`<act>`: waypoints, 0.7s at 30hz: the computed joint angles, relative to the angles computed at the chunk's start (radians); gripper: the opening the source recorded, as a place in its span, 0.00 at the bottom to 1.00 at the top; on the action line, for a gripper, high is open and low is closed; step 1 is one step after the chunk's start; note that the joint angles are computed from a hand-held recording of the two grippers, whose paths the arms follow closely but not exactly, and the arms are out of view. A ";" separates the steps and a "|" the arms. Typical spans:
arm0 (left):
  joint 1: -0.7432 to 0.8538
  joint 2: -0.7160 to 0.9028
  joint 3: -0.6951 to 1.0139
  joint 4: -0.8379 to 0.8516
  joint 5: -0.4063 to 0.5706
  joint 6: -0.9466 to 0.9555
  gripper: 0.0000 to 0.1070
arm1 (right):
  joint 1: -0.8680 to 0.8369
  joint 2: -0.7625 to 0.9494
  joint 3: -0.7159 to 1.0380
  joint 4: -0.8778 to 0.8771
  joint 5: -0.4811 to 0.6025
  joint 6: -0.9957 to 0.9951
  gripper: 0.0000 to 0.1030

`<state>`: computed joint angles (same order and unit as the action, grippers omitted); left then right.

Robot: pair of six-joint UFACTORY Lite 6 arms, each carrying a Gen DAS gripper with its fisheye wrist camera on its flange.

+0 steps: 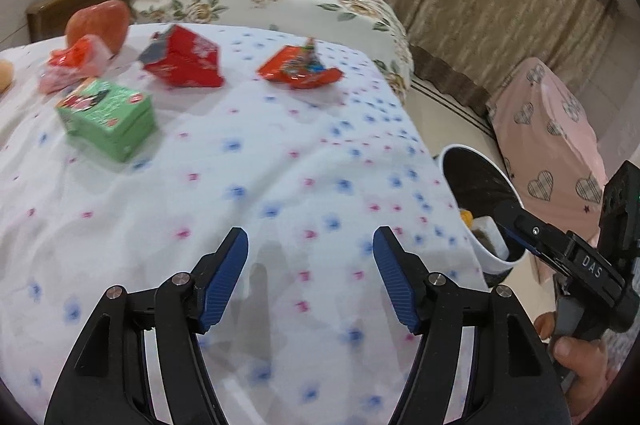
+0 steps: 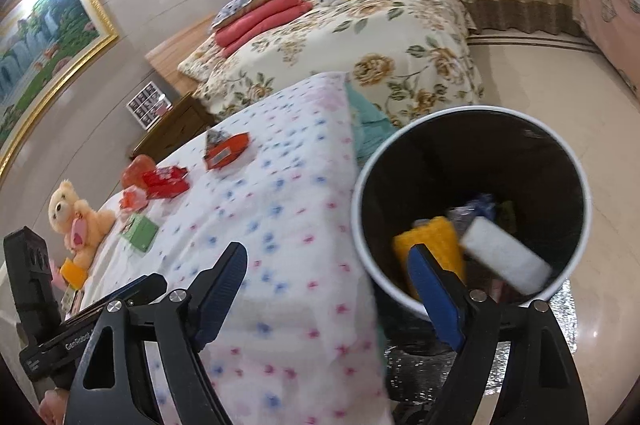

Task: Collect trash
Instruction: 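Move both open tools back over the items on the bed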

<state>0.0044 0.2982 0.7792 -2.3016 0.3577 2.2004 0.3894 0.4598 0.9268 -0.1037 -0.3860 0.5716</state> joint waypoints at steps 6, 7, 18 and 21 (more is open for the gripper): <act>0.083 0.011 -0.011 0.031 0.022 -0.015 0.64 | 0.065 0.068 0.115 0.012 0.047 -0.008 0.83; 0.099 0.019 -0.007 0.044 0.024 -0.024 0.64 | 0.073 0.080 0.133 0.016 0.053 -0.011 0.84; 0.219 0.083 0.053 0.101 0.015 -0.069 0.69 | 0.134 0.269 0.412 -0.073 0.166 0.057 0.85; 0.243 0.118 0.096 0.127 0.001 -0.096 0.70 | 0.138 0.322 0.491 -0.147 0.196 0.127 0.85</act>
